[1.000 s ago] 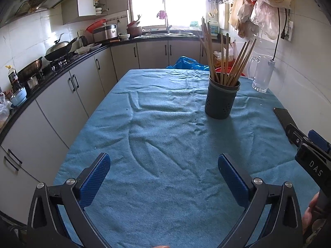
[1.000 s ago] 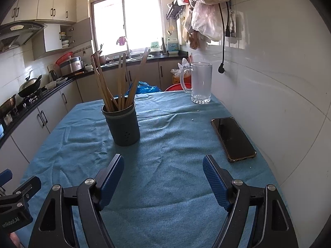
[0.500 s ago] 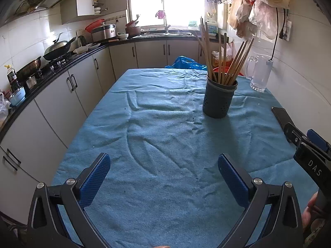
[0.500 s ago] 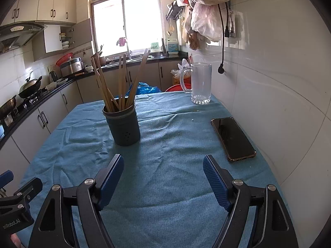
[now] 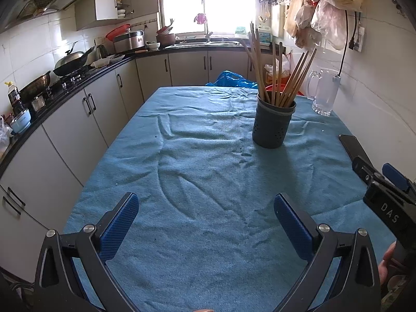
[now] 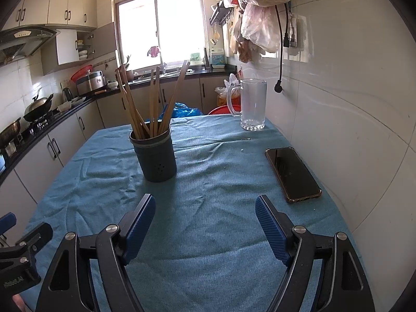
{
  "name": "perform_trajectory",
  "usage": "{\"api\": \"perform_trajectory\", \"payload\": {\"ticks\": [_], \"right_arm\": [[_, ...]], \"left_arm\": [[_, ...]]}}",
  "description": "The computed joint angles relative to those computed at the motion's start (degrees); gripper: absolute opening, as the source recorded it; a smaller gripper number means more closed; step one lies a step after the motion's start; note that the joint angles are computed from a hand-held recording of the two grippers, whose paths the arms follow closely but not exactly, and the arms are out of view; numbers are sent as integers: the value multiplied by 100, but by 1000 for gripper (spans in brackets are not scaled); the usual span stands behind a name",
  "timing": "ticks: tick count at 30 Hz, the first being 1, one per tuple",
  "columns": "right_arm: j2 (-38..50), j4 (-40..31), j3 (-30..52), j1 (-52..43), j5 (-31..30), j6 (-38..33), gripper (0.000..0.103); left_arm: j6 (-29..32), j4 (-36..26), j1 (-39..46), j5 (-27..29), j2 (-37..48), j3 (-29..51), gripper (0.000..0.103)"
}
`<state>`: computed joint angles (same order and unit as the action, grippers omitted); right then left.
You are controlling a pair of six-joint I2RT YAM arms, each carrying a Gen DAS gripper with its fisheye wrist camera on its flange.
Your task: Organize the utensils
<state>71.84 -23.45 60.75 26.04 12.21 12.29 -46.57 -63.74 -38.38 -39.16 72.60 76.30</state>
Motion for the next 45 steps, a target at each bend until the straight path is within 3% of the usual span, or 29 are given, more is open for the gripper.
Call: {"api": "perform_trajectory", "payload": {"ticks": [10, 45], "right_arm": [[200, -335, 191, 130, 481, -249, 83], [372, -987, 382, -5, 660, -223, 83]], "left_arm": [[-57, -105, -79, -80, 2, 57, 103], [-265, -410, -406, -242, 133, 257, 103]]}}
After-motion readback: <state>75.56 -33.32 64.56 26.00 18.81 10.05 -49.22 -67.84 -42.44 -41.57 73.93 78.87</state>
